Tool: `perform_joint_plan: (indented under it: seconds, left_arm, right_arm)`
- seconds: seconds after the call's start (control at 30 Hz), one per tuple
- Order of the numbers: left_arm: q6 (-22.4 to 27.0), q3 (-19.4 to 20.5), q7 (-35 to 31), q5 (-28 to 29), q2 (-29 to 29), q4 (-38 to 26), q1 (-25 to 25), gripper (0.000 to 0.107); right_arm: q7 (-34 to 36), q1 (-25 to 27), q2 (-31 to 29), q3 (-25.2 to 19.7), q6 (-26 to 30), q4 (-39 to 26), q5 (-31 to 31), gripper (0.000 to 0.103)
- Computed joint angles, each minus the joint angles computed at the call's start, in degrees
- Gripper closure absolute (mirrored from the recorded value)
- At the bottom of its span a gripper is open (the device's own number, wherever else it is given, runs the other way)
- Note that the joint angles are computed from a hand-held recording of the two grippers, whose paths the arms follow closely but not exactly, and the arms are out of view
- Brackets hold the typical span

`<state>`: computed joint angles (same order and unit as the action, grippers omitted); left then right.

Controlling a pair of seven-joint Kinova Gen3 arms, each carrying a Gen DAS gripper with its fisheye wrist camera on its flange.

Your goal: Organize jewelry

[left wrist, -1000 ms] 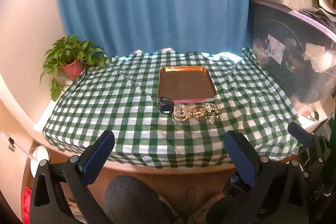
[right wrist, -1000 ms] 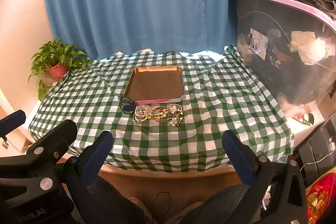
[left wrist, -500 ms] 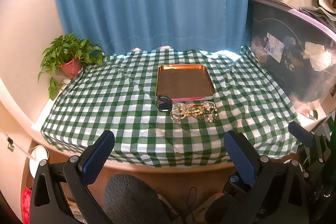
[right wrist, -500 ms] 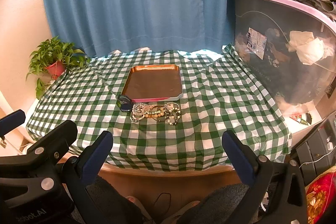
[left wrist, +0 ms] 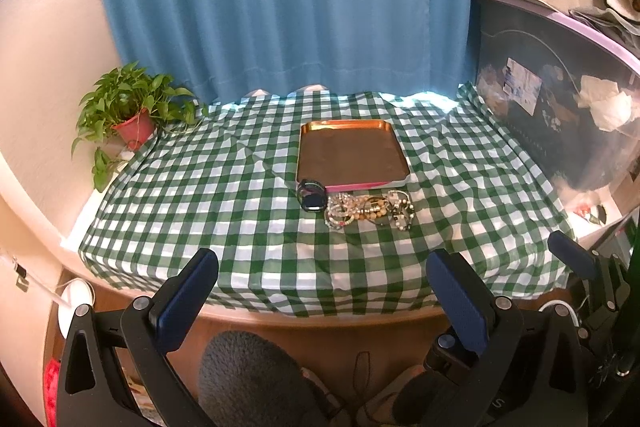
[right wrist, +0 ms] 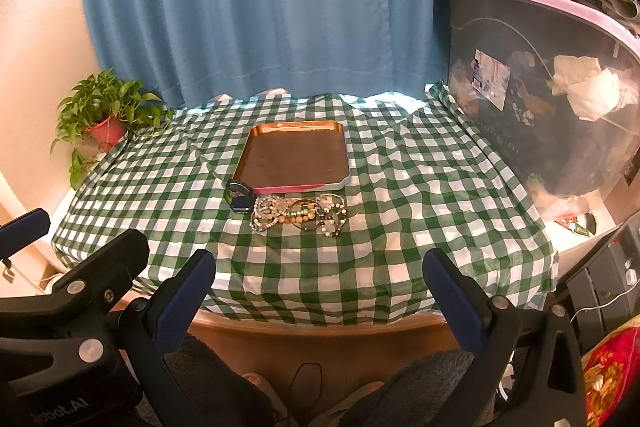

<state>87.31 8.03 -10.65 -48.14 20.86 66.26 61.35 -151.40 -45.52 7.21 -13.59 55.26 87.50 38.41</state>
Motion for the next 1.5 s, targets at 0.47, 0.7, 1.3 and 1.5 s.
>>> perform_joint_plan:
  seconds: [0.47, 0.7, 1.3, 1.5]
  left_arm:
    - [-3.8, -5.4, -0.2, 2.7, -0.6, 2.2, 2.9, 0.005]
    - [-15.1, -4.9, 2.4, 6.0, -1.6, 11.9, -2.7, 0.005]
    - [-46.7, -1.4, 8.6, -5.3, 4.5, 27.7, -26.8, 0.005]
    - [-57.7, -9.1, 0.5, 1.1, 11.1, 24.0, -27.8, 0.005]
  right_arm:
    - [-3.3, 14.1, 1.1, -17.3, 1.8, 0.2, 4.2, 0.0]
    - [-0.1, 4.4, 1.7, -3.5, -8.0, 6.0, 2.8, 0.0]
    - [19.6, 33.7, 18.5, -16.9, -40.7, 9.0, -6.2, 0.0]
    - [26.4, 32.9, 25.0, -14.3, -43.6, 4.3, -10.1, 0.0]
